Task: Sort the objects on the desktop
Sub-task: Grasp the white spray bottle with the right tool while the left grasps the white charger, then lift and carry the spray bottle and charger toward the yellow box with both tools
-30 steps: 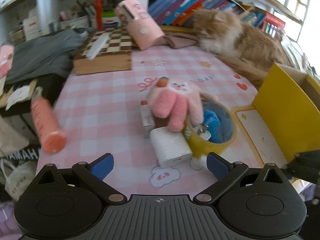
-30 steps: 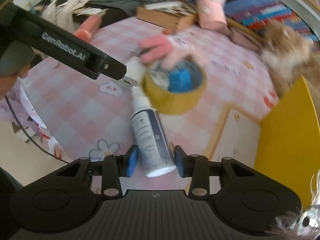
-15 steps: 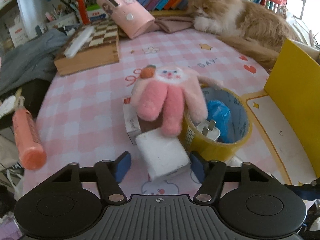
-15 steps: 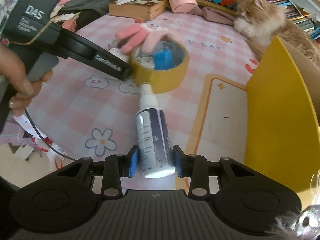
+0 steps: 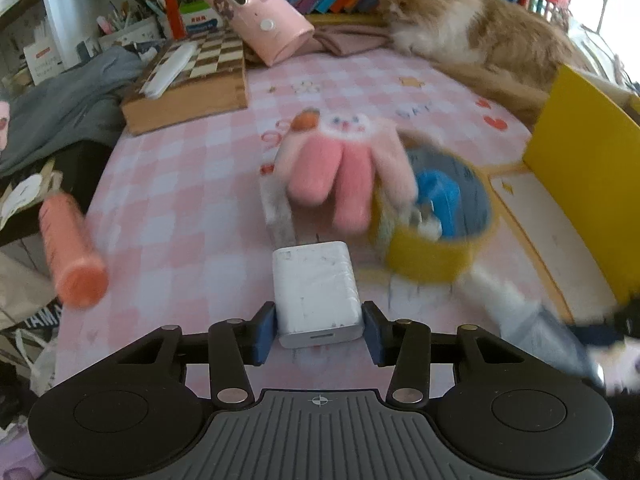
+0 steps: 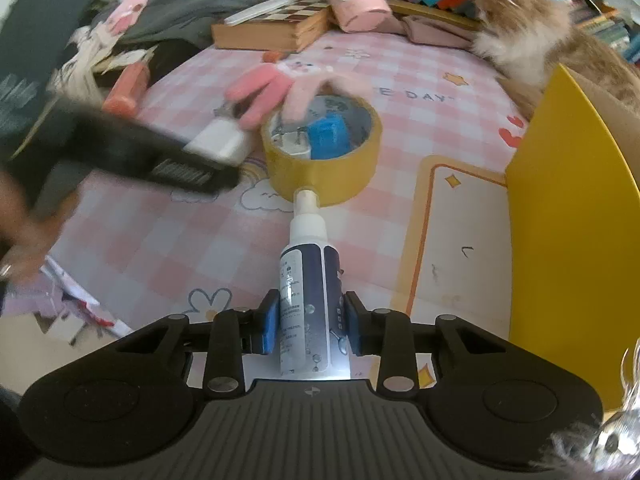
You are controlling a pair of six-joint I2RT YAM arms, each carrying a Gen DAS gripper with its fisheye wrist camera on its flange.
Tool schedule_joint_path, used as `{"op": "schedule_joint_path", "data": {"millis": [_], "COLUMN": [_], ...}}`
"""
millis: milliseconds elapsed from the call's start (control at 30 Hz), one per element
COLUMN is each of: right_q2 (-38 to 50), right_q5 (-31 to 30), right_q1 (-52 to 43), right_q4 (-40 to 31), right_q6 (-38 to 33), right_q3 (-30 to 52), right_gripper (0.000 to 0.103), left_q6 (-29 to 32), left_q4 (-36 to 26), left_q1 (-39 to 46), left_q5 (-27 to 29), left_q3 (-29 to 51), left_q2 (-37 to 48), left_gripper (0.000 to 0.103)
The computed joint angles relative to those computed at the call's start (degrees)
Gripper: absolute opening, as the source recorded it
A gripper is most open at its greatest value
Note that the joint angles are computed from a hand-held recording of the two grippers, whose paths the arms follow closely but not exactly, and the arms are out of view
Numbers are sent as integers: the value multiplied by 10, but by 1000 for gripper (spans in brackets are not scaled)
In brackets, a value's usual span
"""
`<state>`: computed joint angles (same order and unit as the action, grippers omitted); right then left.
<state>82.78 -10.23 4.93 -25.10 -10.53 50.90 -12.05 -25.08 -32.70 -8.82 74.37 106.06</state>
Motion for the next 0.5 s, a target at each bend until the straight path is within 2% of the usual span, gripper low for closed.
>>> {"op": "schedule_joint_path", "data": {"millis": [167, 500], "right_q2": [-1, 2], "right_q5": [-2, 3], "right_q1": [-1, 1], "right_q4": [15, 0], "right_q6": [4, -8], "right_q3": [-8, -1], "right_gripper": [31, 31], "left_q6": [10, -4], "left_q4": [-7, -16], "left_q1": [1, 6], "left_q5": [11, 3], "left_q3": [-50, -14], "left_q2": [-47, -16], "left_gripper": [47, 54]}}
